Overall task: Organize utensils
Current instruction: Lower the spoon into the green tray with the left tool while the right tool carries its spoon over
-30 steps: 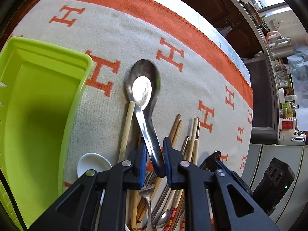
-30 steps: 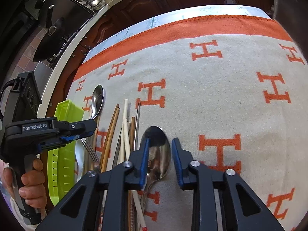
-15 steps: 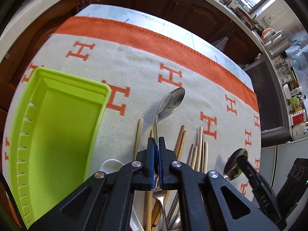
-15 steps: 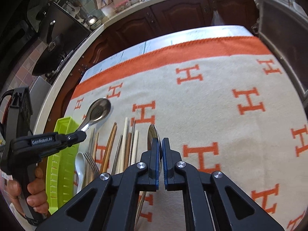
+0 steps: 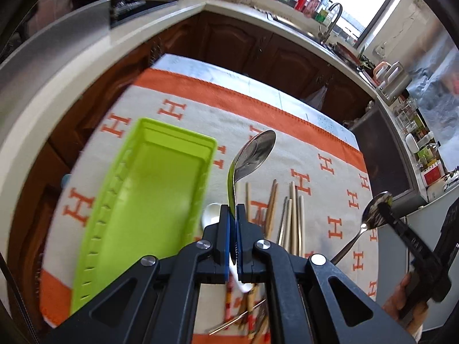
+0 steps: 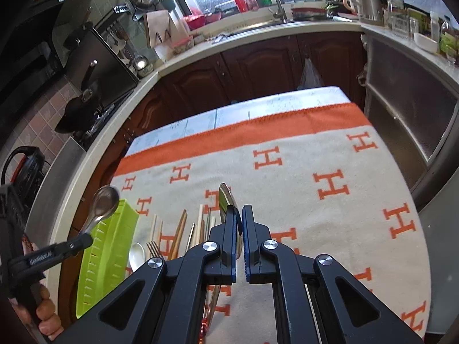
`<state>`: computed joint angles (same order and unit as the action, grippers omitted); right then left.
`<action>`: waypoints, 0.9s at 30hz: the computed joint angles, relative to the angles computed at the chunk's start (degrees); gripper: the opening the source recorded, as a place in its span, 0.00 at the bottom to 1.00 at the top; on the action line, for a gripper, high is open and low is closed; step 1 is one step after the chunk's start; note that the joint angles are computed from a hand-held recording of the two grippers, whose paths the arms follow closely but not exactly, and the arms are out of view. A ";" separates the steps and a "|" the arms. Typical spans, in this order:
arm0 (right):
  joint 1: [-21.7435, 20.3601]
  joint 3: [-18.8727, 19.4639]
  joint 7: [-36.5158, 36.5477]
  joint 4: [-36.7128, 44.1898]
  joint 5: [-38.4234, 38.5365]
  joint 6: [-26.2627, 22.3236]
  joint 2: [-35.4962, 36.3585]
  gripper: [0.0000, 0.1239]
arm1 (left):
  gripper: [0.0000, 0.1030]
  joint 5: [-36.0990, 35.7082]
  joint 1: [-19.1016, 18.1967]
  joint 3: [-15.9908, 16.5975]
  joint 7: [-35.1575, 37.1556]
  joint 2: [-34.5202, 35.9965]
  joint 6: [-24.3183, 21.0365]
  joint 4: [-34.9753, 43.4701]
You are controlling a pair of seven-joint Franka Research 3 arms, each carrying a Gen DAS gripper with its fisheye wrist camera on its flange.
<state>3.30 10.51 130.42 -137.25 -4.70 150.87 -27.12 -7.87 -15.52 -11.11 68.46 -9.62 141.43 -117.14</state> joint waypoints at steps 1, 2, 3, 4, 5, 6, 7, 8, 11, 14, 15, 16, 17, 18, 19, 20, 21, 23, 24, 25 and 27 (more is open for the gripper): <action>-0.12 0.34 0.37 0.04 -0.32 -0.32 -0.90 0.03 | 0.01 0.87 0.30 0.03 -0.31 -1.72 0.24 -1.57; -0.20 0.60 0.66 -0.03 -0.55 -0.36 -1.77 0.03 | 0.01 2.22 0.67 0.02 -0.96 -3.79 0.32 -3.53; -0.18 0.82 0.90 0.23 -0.54 -0.57 -2.28 0.03 | 0.01 2.97 0.82 0.18 -1.27 -5.31 0.20 -4.94; 0.01 0.87 0.97 0.34 -0.33 -0.53 -2.79 0.03 | 0.01 3.95 1.07 0.28 -1.84 -6.64 0.22 -6.33; 0.37 0.82 0.87 0.36 0.07 -0.24 -3.39 0.03 | 0.01 5.52 1.54 0.25 -2.68 -8.24 0.35 -8.19; 0.47 1.07 0.97 0.67 0.26 -0.42 -3.79 0.03 | 0.01 6.93 1.91 0.22 -3.43 -9.26 0.42 -9.48; 0.71 1.29 1.04 1.13 0.56 -0.54 -4.07 0.03 | 0.01 8.24 2.29 0.27 -4.13 -10.32 0.57 -11.04; 1.07 1.42 0.97 1.67 0.95 -0.72 -4.17 0.03 | 0.01 8.69 2.28 0.53 -4.45 -10.94 0.61 -12.06; 2.46 2.14 0.48 4.18 1.85 -1.22 -3.19 0.03 | 0.01 8.97 2.34 1.57 -4.93 -12.00 1.12 -15.35; 5.14 2.08 -0.84 7.09 3.87 -1.17 -0.85 0.03 | 0.01 10.31 2.70 1.63 -5.94 -12.67 1.85 -17.94; 6.03 2.06 -1.31 8.31 4.52 -1.30 0.09 0.03 | 0.01 9.91 2.43 2.05 -5.68 -12.69 2.20 -18.49; 7.02 1.96 -1.82 9.30 5.33 -1.22 1.05 0.03 | 0.01 9.30 2.14 2.55 -5.24 -12.70 2.47 -19.09; 8.37 1.73 -2.66 10.61 6.52 -1.08 2.50 0.03 | 0.01 9.02 2.08 2.78 -5.10 -12.68 2.75 -19.57; 9.19 1.72 -3.10 11.82 7.13 -1.23 3.71 0.03 | 0.02 8.71 1.96 3.04 -4.72 -12.83 3.13 -20.13; 10.05 1.72 -3.50 13.14 7.76 -1.37 5.05 0.03 | 0.02 8.33 1.81 3.35 -4.21 -12.84 3.39 -20.42; 11.15 1.70 -4.16 14.74 8.56 -1.58 6.83 0.03 | 0.05 7.93 1.73 3.61 -3.81 -13.02 3.54 -20.72; 11.92 1.80 -4.43 16.08 8.85 -1.95 8.22 0.03 | 0.09 7.65 1.78 3.85 -3.52 -13.48 3.61 -21.10; 13.47 1.97 -4.84 18.82 9.27 -2.63 11.33 0.03 | 0.13 7.71 1.99 3.75 -3.62 -14.21 4.02 -21.40; 14.14 1.93 -4.91 20.09 9.35 -2.91 12.84 0.03 | 0.17 7.44 1.88 4.13 -3.03 -15.00 4.13 -21.63; 14.86 1.78 -5.20 21.43 9.52 -3.20 14.55 0.03 | 0.19 7.56 1.99 4.22 -2.81 -15.63 4.43 -21.73; 16.27 1.52 -5.54 24.14 9.54 -3.77 18.04 0.03 | 0.27 8.76 2.70 3.91 -2.96 -16.80 5.15 -21.86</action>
<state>19.57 12.03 124.88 -113.12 4.84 147.10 -9.08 0.89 -12.82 -7.21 65.50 -26.42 146.58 -139.00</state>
